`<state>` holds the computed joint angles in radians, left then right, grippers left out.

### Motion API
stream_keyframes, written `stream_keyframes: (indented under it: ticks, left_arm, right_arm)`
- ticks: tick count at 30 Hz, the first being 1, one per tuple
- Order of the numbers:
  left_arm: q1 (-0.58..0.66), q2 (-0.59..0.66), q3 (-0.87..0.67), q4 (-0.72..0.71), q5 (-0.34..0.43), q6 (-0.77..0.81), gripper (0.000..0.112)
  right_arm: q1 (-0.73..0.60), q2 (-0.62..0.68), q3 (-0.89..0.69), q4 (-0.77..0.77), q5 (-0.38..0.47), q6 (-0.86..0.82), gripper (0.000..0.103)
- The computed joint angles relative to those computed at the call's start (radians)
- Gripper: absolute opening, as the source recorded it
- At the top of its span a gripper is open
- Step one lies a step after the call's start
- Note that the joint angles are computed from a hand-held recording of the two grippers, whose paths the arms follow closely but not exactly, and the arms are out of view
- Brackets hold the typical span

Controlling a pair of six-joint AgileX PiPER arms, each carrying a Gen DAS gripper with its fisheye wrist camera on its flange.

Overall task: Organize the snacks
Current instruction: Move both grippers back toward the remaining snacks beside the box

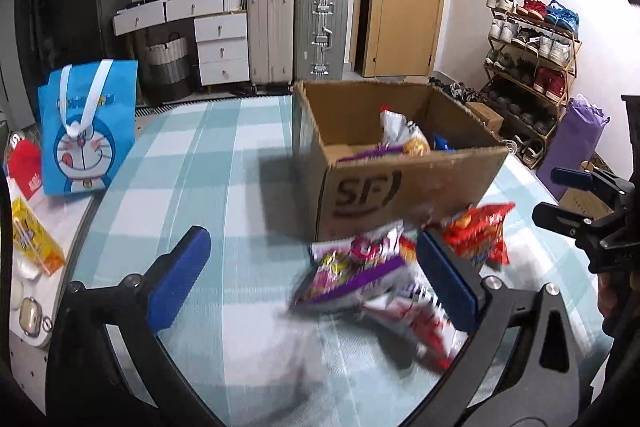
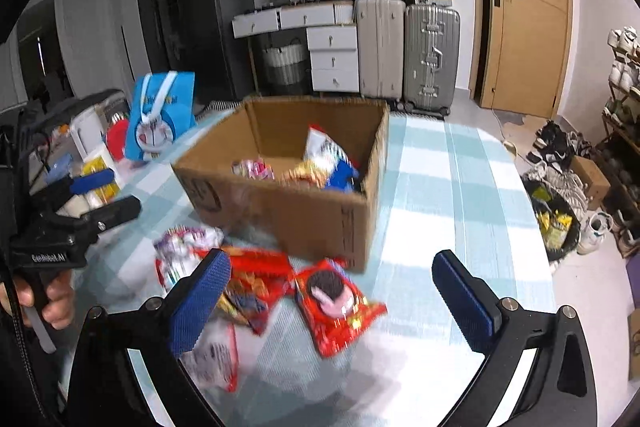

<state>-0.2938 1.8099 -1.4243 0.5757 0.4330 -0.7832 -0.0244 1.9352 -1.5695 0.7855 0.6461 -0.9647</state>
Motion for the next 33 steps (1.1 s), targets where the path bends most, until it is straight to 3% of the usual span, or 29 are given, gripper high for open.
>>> stream_keyframes:
  ticks: [5, 12, 16, 27, 33]
  left_arm:
    - [0.012, -0.008, 0.049, -0.085, -0.03, 0.067, 0.103]
    - [0.021, 0.061, -0.045, -0.215, 0.017, 0.178, 0.103]
    - [0.02, 0.072, -0.055, -0.226, 0.023, 0.189, 0.103]
    - [0.024, 0.084, -0.064, -0.282, 0.024, 0.229, 0.103]
    - [0.02, 0.105, -0.077, -0.29, 0.035, 0.229, 0.103]
  right_arm:
    - [-0.007, 0.009, 0.022, 0.011, 0.007, -0.019, 0.102]
    - [-0.008, 0.047, -0.014, -0.011, 0.016, 0.009, 0.102]
    - [-0.005, 0.079, -0.052, -0.06, 0.033, 0.072, 0.102]
    - [0.023, 0.101, -0.044, -0.033, 0.045, 0.051, 0.102]
    - [0.048, 0.13, -0.061, -0.157, 0.011, 0.15, 0.102]
